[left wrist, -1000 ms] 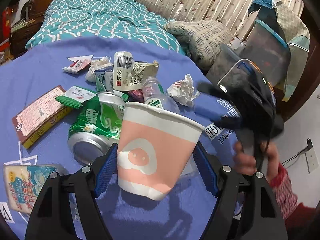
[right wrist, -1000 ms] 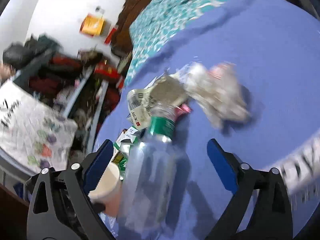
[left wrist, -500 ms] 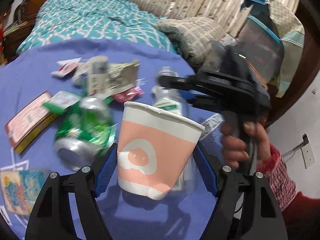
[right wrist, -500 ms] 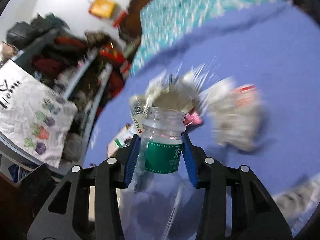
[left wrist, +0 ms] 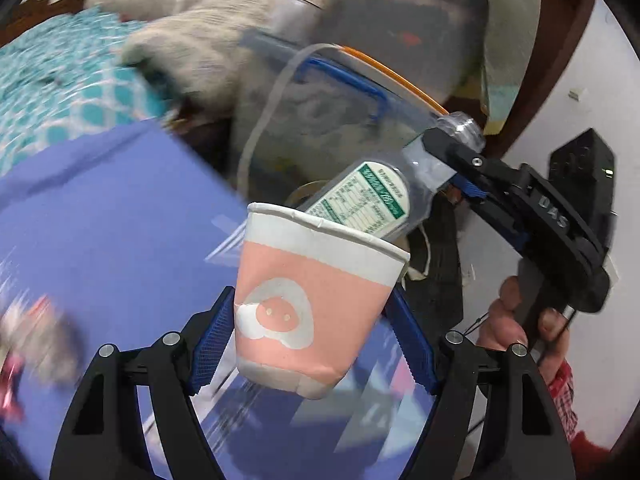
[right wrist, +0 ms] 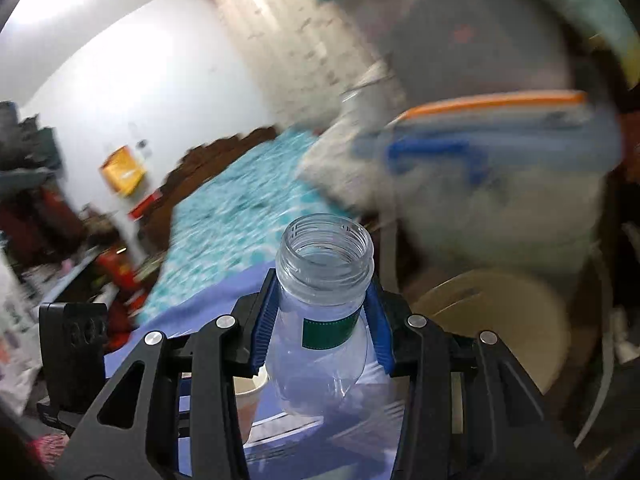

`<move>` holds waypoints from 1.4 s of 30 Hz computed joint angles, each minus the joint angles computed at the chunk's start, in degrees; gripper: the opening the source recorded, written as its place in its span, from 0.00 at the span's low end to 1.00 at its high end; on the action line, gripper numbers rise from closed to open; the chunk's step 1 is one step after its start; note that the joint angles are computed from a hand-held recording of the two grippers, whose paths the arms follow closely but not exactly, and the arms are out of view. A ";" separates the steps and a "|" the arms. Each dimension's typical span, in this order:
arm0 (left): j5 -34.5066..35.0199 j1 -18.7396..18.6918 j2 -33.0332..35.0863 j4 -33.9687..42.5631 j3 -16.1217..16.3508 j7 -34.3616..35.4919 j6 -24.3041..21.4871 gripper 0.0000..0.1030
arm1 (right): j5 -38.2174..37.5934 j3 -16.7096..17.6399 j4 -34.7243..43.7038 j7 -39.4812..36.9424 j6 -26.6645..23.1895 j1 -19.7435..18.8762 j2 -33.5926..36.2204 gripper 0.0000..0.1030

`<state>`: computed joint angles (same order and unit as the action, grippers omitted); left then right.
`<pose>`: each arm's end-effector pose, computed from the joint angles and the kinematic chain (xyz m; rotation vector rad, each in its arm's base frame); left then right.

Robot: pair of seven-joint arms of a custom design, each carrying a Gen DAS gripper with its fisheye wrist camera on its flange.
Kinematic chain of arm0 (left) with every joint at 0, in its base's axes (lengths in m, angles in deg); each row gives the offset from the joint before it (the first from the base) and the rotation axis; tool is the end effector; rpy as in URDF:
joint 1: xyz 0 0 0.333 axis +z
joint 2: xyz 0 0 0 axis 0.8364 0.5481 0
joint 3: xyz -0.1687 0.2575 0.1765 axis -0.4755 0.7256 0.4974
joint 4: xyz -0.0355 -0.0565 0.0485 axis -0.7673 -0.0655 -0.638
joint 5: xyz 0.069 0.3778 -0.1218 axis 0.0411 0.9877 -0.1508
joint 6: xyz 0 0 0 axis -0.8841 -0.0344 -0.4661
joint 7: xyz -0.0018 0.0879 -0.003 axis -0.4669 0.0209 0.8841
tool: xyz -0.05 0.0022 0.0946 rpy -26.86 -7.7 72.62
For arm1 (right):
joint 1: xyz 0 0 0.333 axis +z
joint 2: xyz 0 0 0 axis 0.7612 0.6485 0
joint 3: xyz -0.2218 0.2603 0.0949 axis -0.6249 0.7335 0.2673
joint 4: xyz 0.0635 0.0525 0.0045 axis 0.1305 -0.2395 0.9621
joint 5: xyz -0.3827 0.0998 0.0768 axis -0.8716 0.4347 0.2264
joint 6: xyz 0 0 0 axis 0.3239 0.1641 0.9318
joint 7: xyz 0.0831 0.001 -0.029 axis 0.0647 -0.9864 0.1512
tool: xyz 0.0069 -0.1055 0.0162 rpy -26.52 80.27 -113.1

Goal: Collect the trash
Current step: 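Carry cup and bottle to the beige wastebasket and open both tools, then grasp the tissue pack with the left tool while the right tool grasps the green can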

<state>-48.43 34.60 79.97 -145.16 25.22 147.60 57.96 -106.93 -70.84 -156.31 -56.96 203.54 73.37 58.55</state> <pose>0.5384 -0.4714 0.5178 0.8307 -2.6311 1.1060 0.3741 0.3218 0.5151 -0.8846 1.8659 -0.7249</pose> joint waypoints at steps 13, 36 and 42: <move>18.47 -13.10 22.79 30.15 3.88 -20.86 -11.83 0.83 | 7.24 -0.94 -8.58 -6.36 -2.74 -3.34 -2.44 0.68; -31.74 13.03 -26.30 -27.04 5.66 14.82 1.46 0.84 | -10.43 -1.52 10.58 5.45 10.23 3.43 13.19 0.59; -32.65 15.82 -40.25 -38.74 15.99 14.31 7.82 0.84 | -4.80 -4.22 29.83 -6.79 19.30 7.36 31.37 0.67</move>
